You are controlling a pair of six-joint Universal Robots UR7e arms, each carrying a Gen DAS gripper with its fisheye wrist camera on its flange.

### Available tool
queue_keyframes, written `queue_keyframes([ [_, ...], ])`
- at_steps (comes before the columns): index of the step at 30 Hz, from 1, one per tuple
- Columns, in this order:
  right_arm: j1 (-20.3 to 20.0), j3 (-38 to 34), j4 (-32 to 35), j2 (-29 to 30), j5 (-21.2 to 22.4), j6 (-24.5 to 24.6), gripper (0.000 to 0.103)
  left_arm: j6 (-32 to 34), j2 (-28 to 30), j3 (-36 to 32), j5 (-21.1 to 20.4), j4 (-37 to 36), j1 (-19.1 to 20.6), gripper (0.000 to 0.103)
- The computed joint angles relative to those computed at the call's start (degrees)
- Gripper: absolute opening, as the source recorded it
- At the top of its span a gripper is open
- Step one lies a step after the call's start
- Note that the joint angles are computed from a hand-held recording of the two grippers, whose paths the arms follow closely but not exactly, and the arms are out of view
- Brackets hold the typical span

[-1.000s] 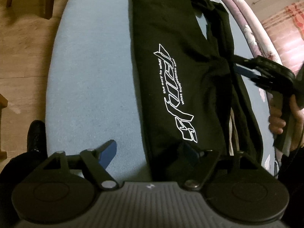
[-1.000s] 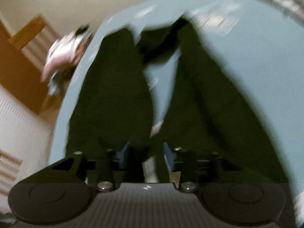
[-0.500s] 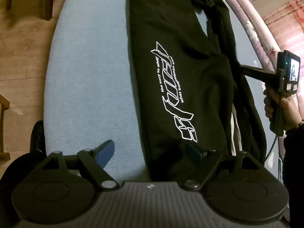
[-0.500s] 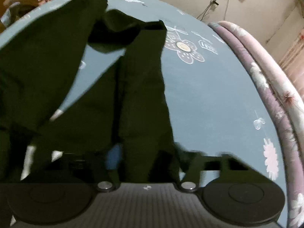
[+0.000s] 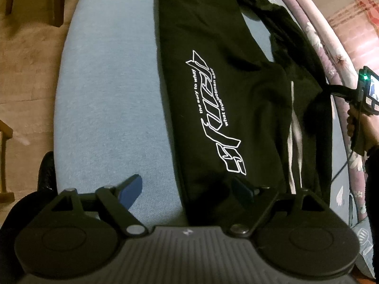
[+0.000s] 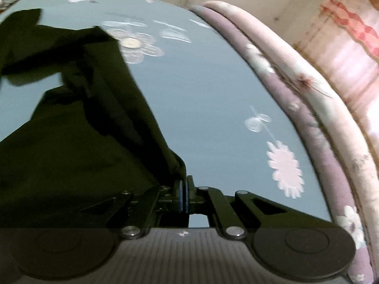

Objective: Fold clothes

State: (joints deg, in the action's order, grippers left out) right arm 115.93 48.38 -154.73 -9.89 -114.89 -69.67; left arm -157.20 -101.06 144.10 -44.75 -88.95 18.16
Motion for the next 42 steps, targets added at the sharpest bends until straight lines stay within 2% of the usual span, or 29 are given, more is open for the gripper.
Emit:
queue_keyframes([
  [5, -0.7, -6.6, -0.3, 3.5, -3.1, 0.8, 0.003, 0.6, 0.1, -0.3, -0.5, 0.2, 0.1, 0.083],
  [9, -1.4, -12.0, 5.2, 6.3, -5.4, 3.9, 0.004, 1.2, 0.2, -0.5, -0.8, 0.3, 0.3, 0.085],
  [10, -1.5, -13.0, 7.6, 6.6, -5.8, 4.8, 0.009, 1.3, 0.2, -0.6, -1.0, 0.4, 0.3, 0.085],
  [12, -2.2, -13.2, 12.0, 5.5, -3.9, 8.7, 0.020, 1.5, 0.2, -0.8, -1.0, 0.5, 0.4, 0.085],
  [13, -2.6, -13.5, 16.1, 4.3, -2.2, 12.1, 0.037, 1.7, 0.3, -0.9, -1.0, 0.5, 0.6, 0.085],
  [14, -3.0, -14.2, 20.5, 3.2, -0.3, 15.4, 0.046, 1.8, 0.3, -1.0, -1.0, 0.5, 0.7, 0.085],
  [17, -4.6, -17.9, 34.6, 0.6, 6.0, 23.2, 0.053, 1.8, 0.3, -1.2, -1.0, 0.7, 0.8, 0.085],
  [18, -5.2, -18.5, 37.7, -0.2, 7.2, 24.4, 0.055, 2.1, 0.5, -1.4, -1.2, 0.6, 1.0, 0.085],
  [20, -6.3, -19.7, 43.5, -1.6, 8.8, 26.1, 0.065, 3.4, 1.1, -1.9, -1.5, 0.1, 1.8, 0.085],
  [23, -8.2, -19.1, 49.9, -3.8, 8.2, 27.8, 0.065, 5.4, 2.1, -3.3, -2.4, -0.5, 3.3, 0.085],
  [26, -9.9, -16.4, 50.8, -5.6, 6.9, 27.9, 0.064, 6.7, 4.2, -5.5, -3.4, 0.2, 4.2, 0.085],
  [28, -11.2, -15.3, 52.8, -6.7, 9.0, 29.1, 0.060, 7.7, 5.6, -6.6, -3.3, 0.2, 4.0, 0.085],
  [30, -12.4, -13.3, 53.6, -8.1, 12.1, 29.7, 0.036, 8.4, 7.0, -7.7, -3.4, 0.1, 4.1, 0.085],
  [31, -12.7, -12.5, 53.9, -8.6, 13.2, 29.9, 0.016, 8.4, 7.7, -8.4, -3.7, 0.4, 4.1, 0.085],
  [33, -13.2, -9.6, 53.2, -10.4, 14.9, 30.0, 0.008, 8.1, 9.1, -9.5, -4.3, 1.0, 4.0, 0.085],
  [35, -12.8, -3.1, 48.4, -14.1, 14.1, 29.0, 0.006, 7.4, 10.0, -10.3, -5.0, 1.8, 3.5, 0.085],
  [37, -12.5, -1.3, 44.7, -15.1, 12.3, 28.3, 0.006, 6.8, 11.0, -11.1, -5.0, 2.5, 3.1, 0.085],
  [39, -12.9, -3.8, 46.3, -14.1, 11.6, 30.6, 0.006, 5.8, 11.5, -11.8, -5.4, 3.5, 2.4, 0.085],
  [42, -13.3, -7.8, 51.3, -12.5, 10.9, 33.6, 0.014, 5.9, 12.3, -12.6, -5.9, 3.6, 2.4, 0.085],
])
